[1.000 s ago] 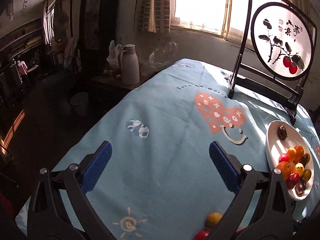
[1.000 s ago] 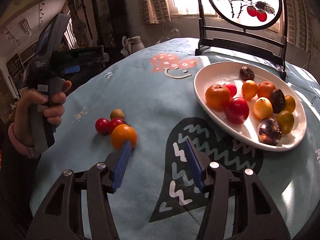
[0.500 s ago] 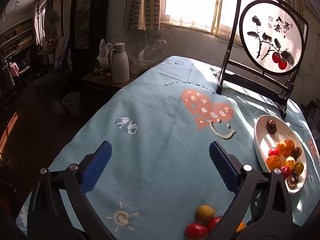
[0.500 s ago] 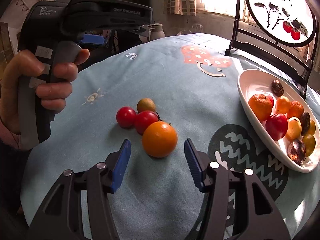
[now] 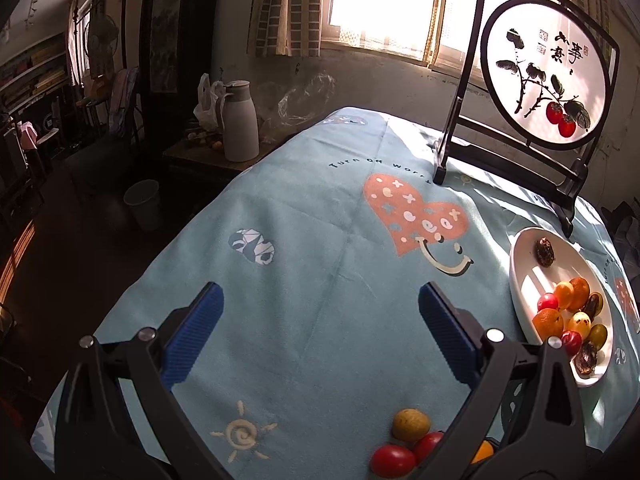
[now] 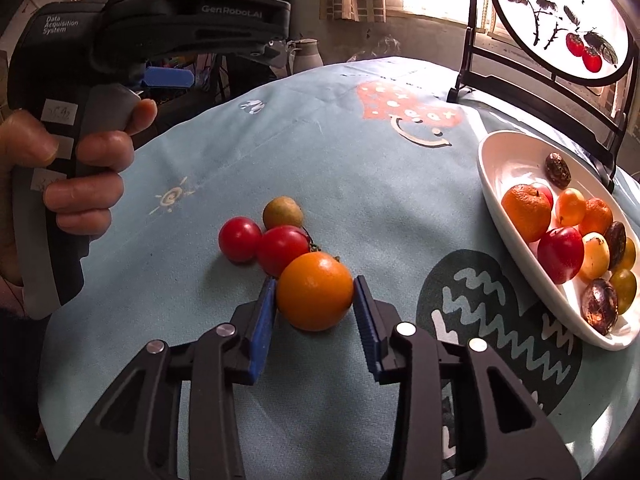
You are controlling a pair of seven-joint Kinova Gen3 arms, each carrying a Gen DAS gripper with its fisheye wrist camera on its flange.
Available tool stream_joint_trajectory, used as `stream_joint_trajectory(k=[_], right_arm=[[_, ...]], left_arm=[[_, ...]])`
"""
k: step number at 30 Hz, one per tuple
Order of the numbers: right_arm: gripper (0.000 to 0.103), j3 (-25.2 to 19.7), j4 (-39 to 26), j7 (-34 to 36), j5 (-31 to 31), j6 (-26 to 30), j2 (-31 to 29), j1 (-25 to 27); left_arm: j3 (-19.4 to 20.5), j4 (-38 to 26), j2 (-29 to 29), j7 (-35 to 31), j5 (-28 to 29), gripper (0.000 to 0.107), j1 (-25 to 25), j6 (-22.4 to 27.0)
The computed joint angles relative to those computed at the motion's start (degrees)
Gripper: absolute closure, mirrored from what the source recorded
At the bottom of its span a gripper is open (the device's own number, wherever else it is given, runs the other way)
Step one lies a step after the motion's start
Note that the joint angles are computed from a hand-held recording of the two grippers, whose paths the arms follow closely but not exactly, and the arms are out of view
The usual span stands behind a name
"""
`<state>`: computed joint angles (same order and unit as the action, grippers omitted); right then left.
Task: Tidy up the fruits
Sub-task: 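Grasp the orange on the cloth with the right tool, then grasp a red tomato with the left tool while the right tool holds the orange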
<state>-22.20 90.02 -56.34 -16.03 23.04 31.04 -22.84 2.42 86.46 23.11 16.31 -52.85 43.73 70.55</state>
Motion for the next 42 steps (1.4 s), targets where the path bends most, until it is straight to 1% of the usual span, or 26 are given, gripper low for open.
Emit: stream_joint_trajectory(k=[2, 5, 8, 9, 10, 13, 14, 15, 16, 17, 18, 19, 20, 21, 22, 23, 26, 30, 36, 37, 39, 42], right_arm=[[0.063, -1.79, 0.63, 0.81, -1.89, 0.00, -0.58, 2.53], [0.063, -4.74, 2.74, 2.43, -5.93, -2.50, -2.01, 7.26], [0.064, -5.02, 3.05, 1.70, -8.77, -2.56, -2.49, 9.93], [0.064, -4.26, 2.86, 0.74, -9.30, -2.32, -2.59, 9.99], [0.064, -3.55, 2.61, -0.13, -9.66, -1.97, -2.70, 10.05], [0.064, -2.93, 2.71, -1.50, -10.91, -2.13, -3.21, 11.12], [0.064, -3.39, 2.88, -1.42, -11.55, -2.14, -3.35, 12.01], [0.064, -3.86, 2.85, -1.23, -12.16, -1.85, -3.42, 12.83], [0.064, -4.36, 2.84, -0.85, -12.75, -1.51, -3.49, 13.57], [0.064, -4.47, 2.77, -0.60, -13.09, -1.20, -3.55, 13.82], [0.064, -4.41, 2.72, -0.34, -13.30, -1.09, -3.56, 13.85], [0.064, -4.31, 2.92, -0.16, -13.50, -1.18, -3.74, 13.81], [0.064, -3.95, 2.98, -0.28, -13.56, -1.16, -3.84, 13.52], [0.064, -3.64, 2.75, -0.39, -13.58, -0.84, -3.76, 13.30], [0.064, -3.78, 2.78, -0.06, -13.82, -0.57, -3.77, 13.55], [0.064, -3.61, 2.79, -0.04, -13.98, -0.54, -3.77, 13.45], [0.064, -2.82, 2.78, -0.23, -13.96, -0.34, -3.87, 12.95], [0.064, -2.09, 2.36, -0.69, -13.77, 0.01, -3.64, 12.31], [0.064, -1.74, 2.28, -0.74, -13.53, 0.28, -3.65, 11.90], [0.064, -1.63, 2.24, -0.82, -13.46, 0.36, -3.64, 11.81], [0.064, -1.29, 2.09, -1.09, -13.21, 0.54, -3.60, 11.52], [0.064, -1.13, 1.81, -1.29, -13.05, 0.77, -3.47, 11.39]], left_arm=[[0.00, 0.01, 0.12, -0.12, 0.33, 0.008, -0.29, -0.18], [0.14, 0.29, 0.10, -0.81, 1.03, 0.008, -0.98, -1.53], [0.83, 0.46, -0.15, -5.27, 2.21, 0.008, -2.10, -3.85], [1.06, 0.97, -0.48, -6.76, 2.30, 0.008, -2.15, -4.94], [0.27, 1.95, -1.11, -7.93, 2.57, 0.009, -1.33, -6.77], [-0.76, 7.38, -3.86, -9.22, 0.51, 0.012, 1.57, -13.44], [-0.20, 9.73, -4.82, -8.76, -1.05, 0.015, 2.05, -15.69], [1.42, 11.87, -5.67, -8.56, -2.18, 0.019, 1.46, -18.02], [3.76, 13.68, -6.43, -8.88, -2.67, 0.023, -0.19, -20.35], [6.42, 15.36, -7.07, -9.37, -2.93, 0.033, -2.36, -22.68], [8.02, 16.62, -7.54, -10.57, -2.57, 0.044, -3.81, -25.01], [8.56, 17.56, -7.86, -12.26, -1.84, 0.049, -4.49, -27.21], [8.03, 17.88, -7.87, -14.39, -0.80, 0.057, -4.10, -28.48], [6.66, 17.75, -7.58, -16.38, -0.06, 0.060, -2.66, -28.82], [5.72, 17.40, -7.19, -17.97, 0.43, 0.060, -1.34, -28.39], [5.57, 17.34, -7.01, -19.24, 0.76, 0.060, -1.09, -28.58], [5.05, 16.93, -6.37, -22.48, 2.90, 0.061, -1.32, -29.70], [4.07, 15.73, -5.24, -26.40, 6.66, 0.063, -1.96, -29.82], [2.31, 15.72, -5.06, -27.76, 7.60, 0.065, -1.32, -30.86], [2.30, 15.83, -5.14, -28.23, 7.88, 0.067, -1.47, -31.36], [2.32, 15.78, -5.12, -29.29, 8.64, 0.074, -1.66, -31.99], [1.86, 15.06, -4.51, -29.97, 8.98, 0.077, -1.08, -31.21]])
